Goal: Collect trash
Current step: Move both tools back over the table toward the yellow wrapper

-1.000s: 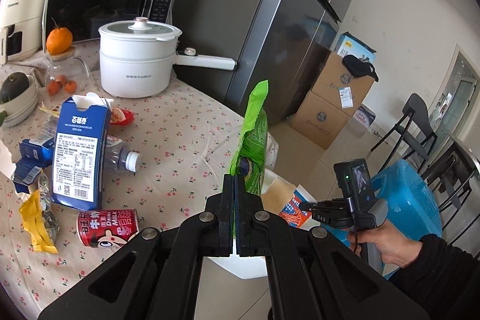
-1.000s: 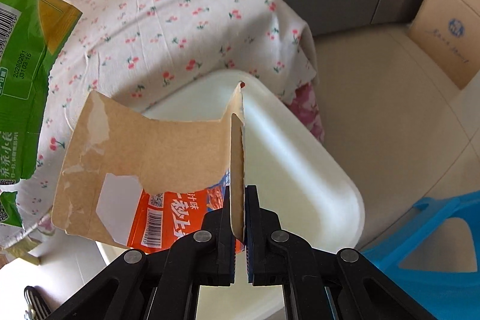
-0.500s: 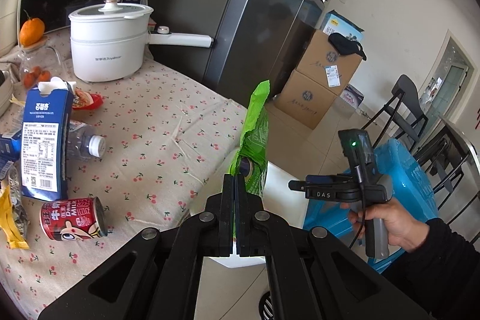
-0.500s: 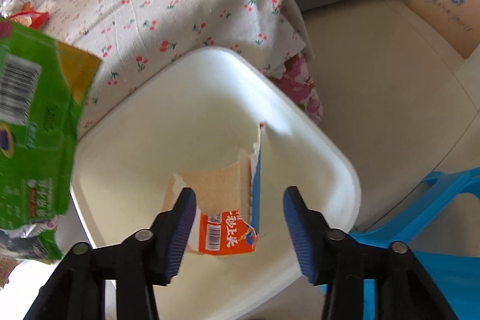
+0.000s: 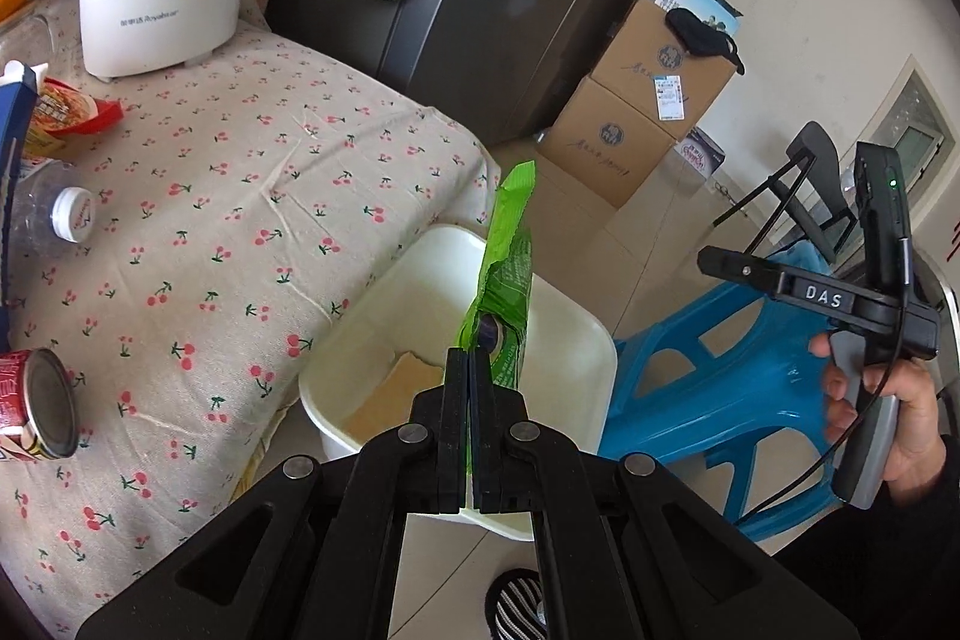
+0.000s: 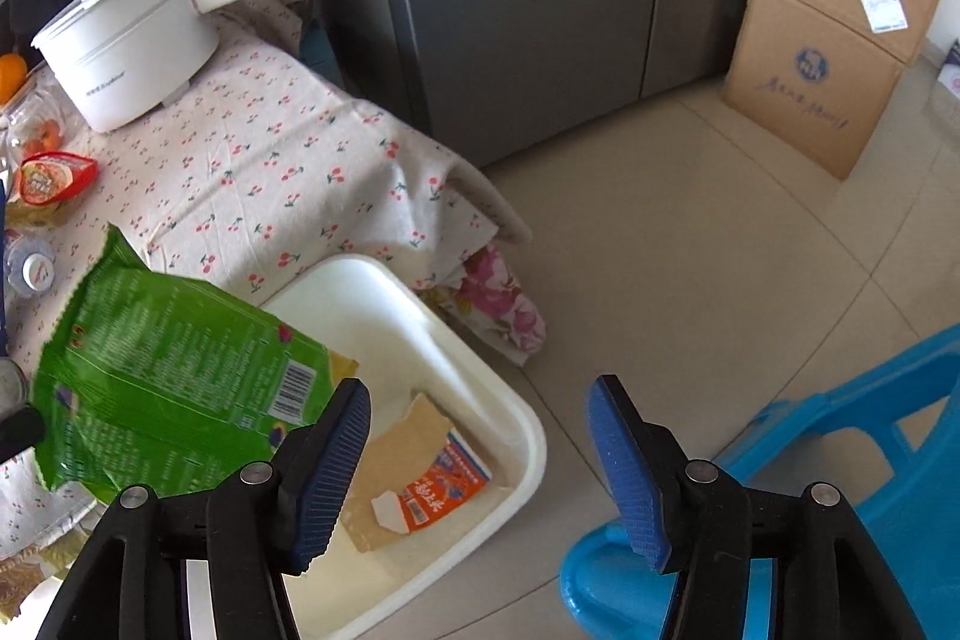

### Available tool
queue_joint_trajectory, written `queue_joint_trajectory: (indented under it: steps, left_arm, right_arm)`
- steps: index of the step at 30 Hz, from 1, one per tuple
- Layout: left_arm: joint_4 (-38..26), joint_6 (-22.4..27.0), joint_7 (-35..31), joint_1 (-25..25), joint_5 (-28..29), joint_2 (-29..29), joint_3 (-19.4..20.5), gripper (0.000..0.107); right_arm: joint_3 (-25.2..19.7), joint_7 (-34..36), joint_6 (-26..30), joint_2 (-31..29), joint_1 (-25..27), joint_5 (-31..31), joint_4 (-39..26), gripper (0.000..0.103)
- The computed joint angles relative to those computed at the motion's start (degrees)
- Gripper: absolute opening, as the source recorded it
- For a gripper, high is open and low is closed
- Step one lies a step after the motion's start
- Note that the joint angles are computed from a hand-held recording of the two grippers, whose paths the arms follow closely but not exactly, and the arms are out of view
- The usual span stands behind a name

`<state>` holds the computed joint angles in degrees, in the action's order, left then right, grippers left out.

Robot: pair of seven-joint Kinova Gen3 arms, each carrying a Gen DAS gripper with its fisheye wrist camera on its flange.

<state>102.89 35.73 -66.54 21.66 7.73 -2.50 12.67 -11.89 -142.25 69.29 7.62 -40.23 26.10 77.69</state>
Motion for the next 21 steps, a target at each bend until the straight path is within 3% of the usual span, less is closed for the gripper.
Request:
queue_joint_trajectory:
  steps: [3, 4, 6, 7, 8, 14, 21]
  left_arm:
    - [-1.8, 1.78, 3.78, 0.46, -4.82, 2.52, 0.79, 0.002]
    - [-2.73, 3.27, 5.35, 0.78, -6.52, 3.24, 0.84, 0.008]
    - [-3.89, 5.89, 8.22, 1.47, -9.31, 3.81, 0.63, 0.037]
    - [-3.91, 6.7, 9.85, 1.78, -10.74, 3.43, 0.51, 0.063]
    - [-3.82, 7.62, 11.82, 2.05, -12.63, 2.7, 0.53, 0.076]
    - [-4.52, 17.53, 16.26, 1.01, -19.11, -3.45, 1.17, 0.089]
    - [-2.86, 28.17, 14.53, -7.54, -21.06, -14.2, -0.69, 0.102]
  right_arm:
    - [0.01, -0.75, 0.19, -0.04, -0.25, 0.86, -0.17, 0.068]
    - [-0.04, -0.78, 0.36, 0.12, -0.41, 1.15, -0.39, 0.069]
    - [-0.14, -0.75, 0.85, 0.32, -0.83, 1.68, -0.95, 0.072]
    - [-0.19, -0.71, 0.95, 0.41, -1.07, 1.89, -1.26, 0.073]
    - [-0.26, -0.52, 0.94, 0.52, -1.29, 1.99, -1.64, 0.074]
    - [-0.79, 1.53, 0.5, 2.1, -3.88, 3.15, -5.63, 0.08]
    - [0.34, 4.34, 0.61, 8.11, -10.15, 4.31, -14.56, 0.085]
